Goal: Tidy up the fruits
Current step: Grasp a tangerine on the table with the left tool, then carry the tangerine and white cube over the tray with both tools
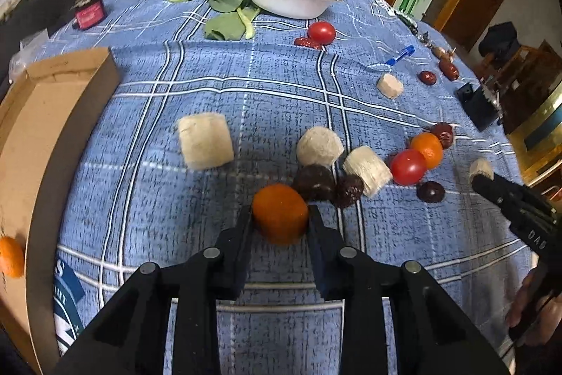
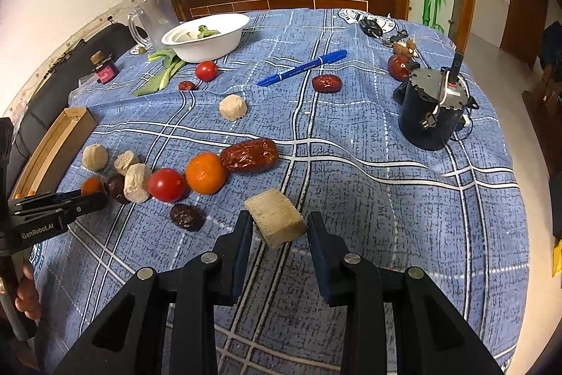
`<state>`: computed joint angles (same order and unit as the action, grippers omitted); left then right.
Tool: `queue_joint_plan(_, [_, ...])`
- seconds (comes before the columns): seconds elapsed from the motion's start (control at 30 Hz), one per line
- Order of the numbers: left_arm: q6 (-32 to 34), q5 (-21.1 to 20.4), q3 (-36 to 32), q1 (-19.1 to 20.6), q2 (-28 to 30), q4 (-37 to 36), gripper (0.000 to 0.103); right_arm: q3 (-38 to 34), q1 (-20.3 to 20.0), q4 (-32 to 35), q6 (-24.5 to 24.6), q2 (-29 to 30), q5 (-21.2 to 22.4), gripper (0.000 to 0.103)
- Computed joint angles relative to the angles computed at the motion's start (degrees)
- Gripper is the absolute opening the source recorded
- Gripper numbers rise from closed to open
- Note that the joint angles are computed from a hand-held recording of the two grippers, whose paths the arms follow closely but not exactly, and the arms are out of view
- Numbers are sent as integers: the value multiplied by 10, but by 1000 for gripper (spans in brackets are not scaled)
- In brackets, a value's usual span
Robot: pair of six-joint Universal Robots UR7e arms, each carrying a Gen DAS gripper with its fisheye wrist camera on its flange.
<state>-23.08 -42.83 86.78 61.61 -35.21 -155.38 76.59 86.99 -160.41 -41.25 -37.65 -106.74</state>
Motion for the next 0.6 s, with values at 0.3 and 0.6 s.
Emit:
queue_joint_plan(0.3, [-36,37,98,-42,-53,-13,28,74,5,-40,-10,-45,15,34])
queue_joint_plan(0.6, [-35,48,171,-70,-98,-60,28,149,22,-101,-35,-77,0,35])
